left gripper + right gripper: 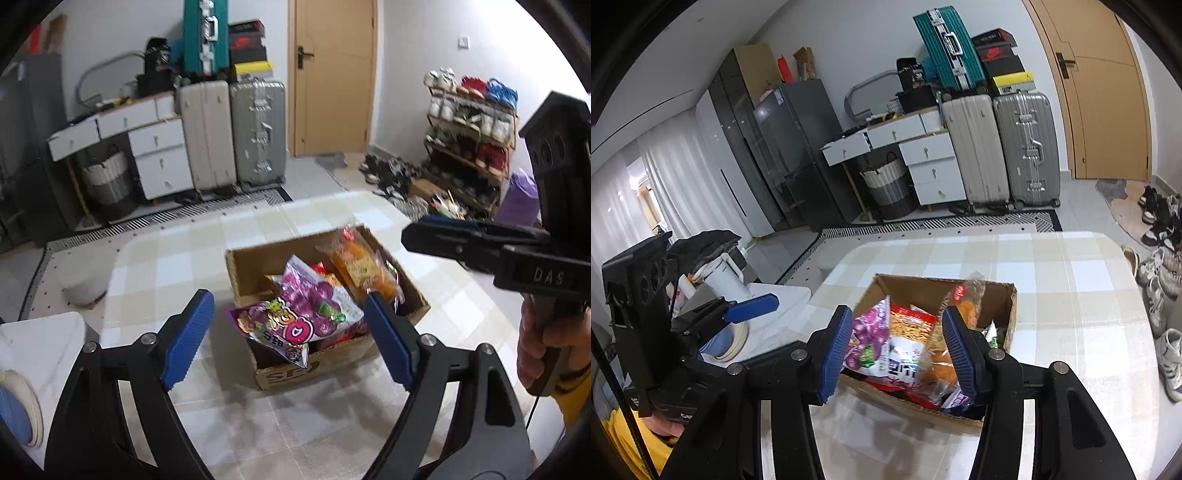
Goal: Organize snacks
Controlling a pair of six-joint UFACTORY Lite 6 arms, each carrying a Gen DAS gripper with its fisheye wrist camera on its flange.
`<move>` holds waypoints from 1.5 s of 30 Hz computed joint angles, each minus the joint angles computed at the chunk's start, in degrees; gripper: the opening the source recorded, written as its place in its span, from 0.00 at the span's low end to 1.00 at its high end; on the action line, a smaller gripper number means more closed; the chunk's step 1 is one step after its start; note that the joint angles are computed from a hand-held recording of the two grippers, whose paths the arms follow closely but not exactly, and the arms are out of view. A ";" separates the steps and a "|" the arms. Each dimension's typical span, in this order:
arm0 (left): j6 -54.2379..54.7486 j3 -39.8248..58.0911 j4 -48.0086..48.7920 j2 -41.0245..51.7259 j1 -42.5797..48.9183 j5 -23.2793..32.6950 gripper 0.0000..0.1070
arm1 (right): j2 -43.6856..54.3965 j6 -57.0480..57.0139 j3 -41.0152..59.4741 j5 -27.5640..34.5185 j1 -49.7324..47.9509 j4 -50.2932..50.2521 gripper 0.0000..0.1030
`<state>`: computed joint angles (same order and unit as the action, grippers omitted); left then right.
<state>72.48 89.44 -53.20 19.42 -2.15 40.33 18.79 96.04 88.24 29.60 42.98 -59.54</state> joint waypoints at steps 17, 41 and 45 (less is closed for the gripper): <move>4.39 -12.11 -9.46 -27.98 19.14 14.86 0.96 | -4.12 5.93 5.33 23.83 21.05 -16.02 0.96; 12.18 -24.35 -18.03 -36.28 50.44 31.94 0.96 | -3.08 24.72 -9.31 50.26 40.59 -24.83 0.99; 15.96 -29.96 -20.01 -38.33 47.04 26.23 0.96 | -4.18 30.05 -14.26 49.49 39.94 -24.89 0.99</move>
